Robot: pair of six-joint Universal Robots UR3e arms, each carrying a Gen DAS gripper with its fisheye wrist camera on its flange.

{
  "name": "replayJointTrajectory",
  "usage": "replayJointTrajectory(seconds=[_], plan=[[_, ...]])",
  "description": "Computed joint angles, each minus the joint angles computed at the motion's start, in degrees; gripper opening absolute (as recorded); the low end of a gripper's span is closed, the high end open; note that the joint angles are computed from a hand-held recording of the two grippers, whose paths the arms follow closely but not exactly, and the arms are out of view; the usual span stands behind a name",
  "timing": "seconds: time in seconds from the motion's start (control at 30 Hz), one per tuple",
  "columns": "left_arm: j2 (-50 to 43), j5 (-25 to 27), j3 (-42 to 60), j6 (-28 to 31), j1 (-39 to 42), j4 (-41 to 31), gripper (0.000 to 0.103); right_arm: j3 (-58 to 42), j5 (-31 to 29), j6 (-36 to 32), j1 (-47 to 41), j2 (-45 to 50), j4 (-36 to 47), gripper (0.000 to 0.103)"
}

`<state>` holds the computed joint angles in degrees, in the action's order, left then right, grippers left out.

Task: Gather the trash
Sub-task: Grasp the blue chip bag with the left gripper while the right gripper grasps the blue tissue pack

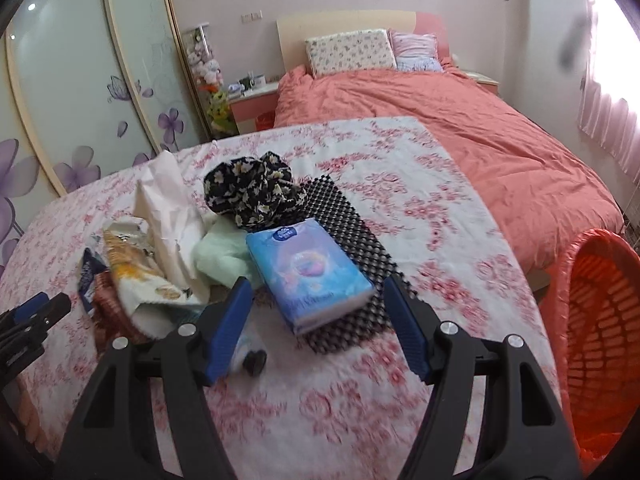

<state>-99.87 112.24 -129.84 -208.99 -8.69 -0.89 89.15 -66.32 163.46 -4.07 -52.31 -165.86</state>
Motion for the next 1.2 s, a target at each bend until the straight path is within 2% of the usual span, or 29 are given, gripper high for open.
replayJointTrajectory(seconds=[0.23, 0.33, 0.43, 0.5, 0.6, 0.9, 1.2], plan=[[-1.86, -3.75, 1.09, 0.25, 1.47, 0.03, 0.071, -6.32, -2.52, -0.58, 1.65, 3.77, 3.98, 0.066], [-2.61, -4.74, 2.28, -0.50, 1.35, -0.81, 0.075, -7.48, -2.93, -1.12, 1.92, 4.38, 4.49, 0.066], [-3.41, -4.16, 4.17, -1.62, 0.52, -1.28, 0.081, -9.58, -3.75, -1.43, 2.40, 5.59, 5.23, 0.069], [-4.65, -2.81, 6.47, -1.44, -0.06, -2.41, 0.082, -12.30, -4.08, -1.76, 2.68, 7.13, 7.37, 0.069], [-6.77, -1.14, 10.10, -1.34, -0.17, -5.16, 0.082, -14.36, -3.47, -1.44, 2.33, 8.11, 9.85, 0.064], [-8.98, 0.18, 13.87, -2.55, 1.31, -10.84, 0.082, -2.32, -5.45, -1.76, 1.08, 1.35, 2.12, 0.061], [1.02, -2.80, -2.32, 2.04, 6.06, -5.43, 0.082, 9.93, -5.03, -3.05, -1.58, -6.53, -2.79, 0.061]])
